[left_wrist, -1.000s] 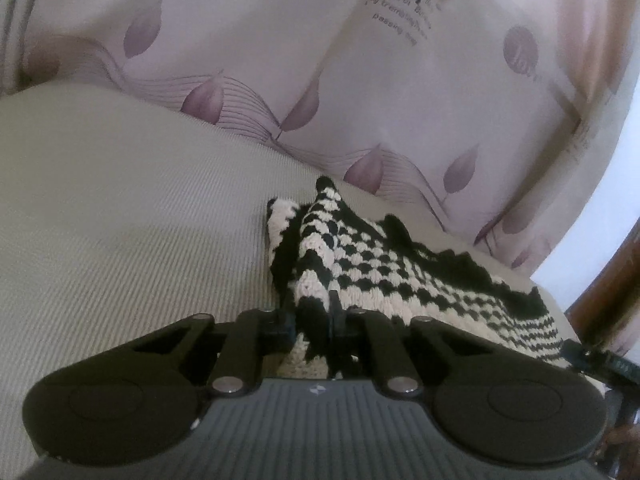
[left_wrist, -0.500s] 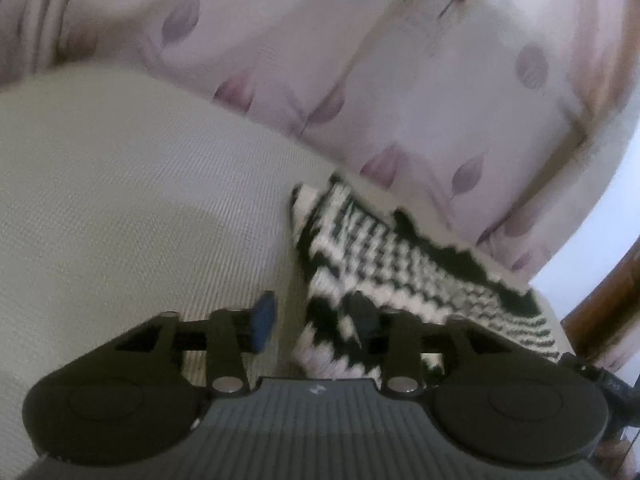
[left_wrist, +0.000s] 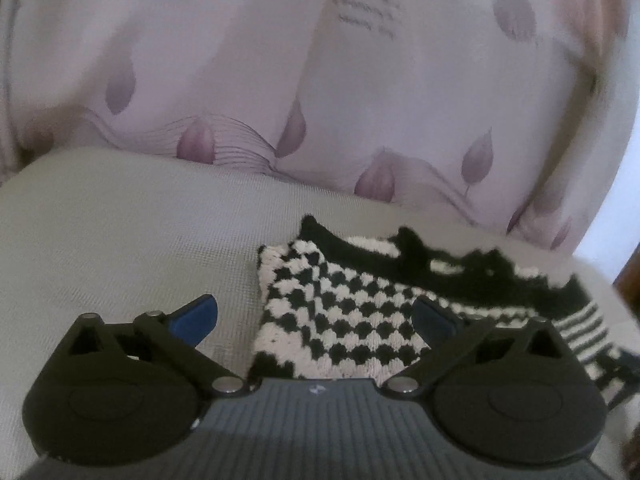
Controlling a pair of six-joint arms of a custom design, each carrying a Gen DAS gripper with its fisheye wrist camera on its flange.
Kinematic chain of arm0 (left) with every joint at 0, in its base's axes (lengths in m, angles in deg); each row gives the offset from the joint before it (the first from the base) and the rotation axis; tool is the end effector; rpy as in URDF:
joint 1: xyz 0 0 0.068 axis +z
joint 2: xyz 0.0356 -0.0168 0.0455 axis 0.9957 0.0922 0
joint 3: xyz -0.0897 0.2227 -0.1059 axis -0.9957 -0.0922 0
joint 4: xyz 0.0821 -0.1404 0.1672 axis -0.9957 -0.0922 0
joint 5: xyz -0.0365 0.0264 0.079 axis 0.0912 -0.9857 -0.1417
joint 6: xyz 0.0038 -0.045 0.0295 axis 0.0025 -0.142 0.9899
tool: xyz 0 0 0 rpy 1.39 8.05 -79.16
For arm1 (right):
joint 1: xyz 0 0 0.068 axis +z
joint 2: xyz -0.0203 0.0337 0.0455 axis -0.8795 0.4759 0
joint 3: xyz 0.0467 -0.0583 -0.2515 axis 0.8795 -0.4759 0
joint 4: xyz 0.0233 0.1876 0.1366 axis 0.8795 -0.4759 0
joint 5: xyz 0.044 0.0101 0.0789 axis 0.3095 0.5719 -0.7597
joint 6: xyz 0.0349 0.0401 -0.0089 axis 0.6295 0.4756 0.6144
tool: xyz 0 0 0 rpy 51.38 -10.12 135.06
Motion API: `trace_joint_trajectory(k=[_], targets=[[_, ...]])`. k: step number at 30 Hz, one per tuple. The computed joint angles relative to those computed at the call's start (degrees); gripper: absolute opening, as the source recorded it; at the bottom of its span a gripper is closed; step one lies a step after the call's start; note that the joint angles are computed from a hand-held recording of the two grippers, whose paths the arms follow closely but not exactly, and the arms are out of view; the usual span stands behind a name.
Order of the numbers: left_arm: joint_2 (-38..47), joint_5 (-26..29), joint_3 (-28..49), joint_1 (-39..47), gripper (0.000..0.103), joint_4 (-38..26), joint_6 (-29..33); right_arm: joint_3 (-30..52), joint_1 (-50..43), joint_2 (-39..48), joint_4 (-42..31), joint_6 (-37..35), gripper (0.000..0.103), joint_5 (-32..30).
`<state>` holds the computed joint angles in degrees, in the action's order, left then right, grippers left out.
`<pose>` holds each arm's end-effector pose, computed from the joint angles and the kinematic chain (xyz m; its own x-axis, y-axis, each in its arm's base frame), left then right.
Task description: Fold small clothes
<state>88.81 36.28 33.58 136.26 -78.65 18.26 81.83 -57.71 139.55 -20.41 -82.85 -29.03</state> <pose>0.1372 0.1385 0.2348 -0.6084 -0.2482 -0.7538 -0.1657 0.9686 -0.1852 0.1741 0.0179 0.1814 -0.6220 0.0331 -0.7823 -0.1559 0.9739 0.1651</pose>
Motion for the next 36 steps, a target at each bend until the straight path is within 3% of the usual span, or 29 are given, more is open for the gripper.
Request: trace_joint_trajectory(k=[6, 21, 30, 34, 36], targets=[[-1.55, -5.14, -4.85, -5.06, 0.103, 6.01, -2.52, 3.67, 1.60, 5.61, -3.51, -0.32, 0.103, 1.52], [0.53, -9.03, -5.70, -8.12, 0.103, 7.85, -1.79, 2.86, 0.10, 5.12, -3.25, 0.20, 0.103, -0.37], [0.25, -12.11, -7.05, -9.77, 0.103, 10.79, -3.11, 2.55, 1.60, 4.48, -3.12, 0.66, 0.103, 1.66], [-2.03, -10.14, -9.51, -8.47, 0.103, 13.82, -2.26, 2.50, 1.25, 4.03, -3.51, 0.78, 0.103, 1.29], [-1.63, -6.28, -9.29, -6.65, 0.103, 13.32, -0.31, 2.35, 0.71, 3.73, -3.60, 0.68, 0.103, 0.75]])
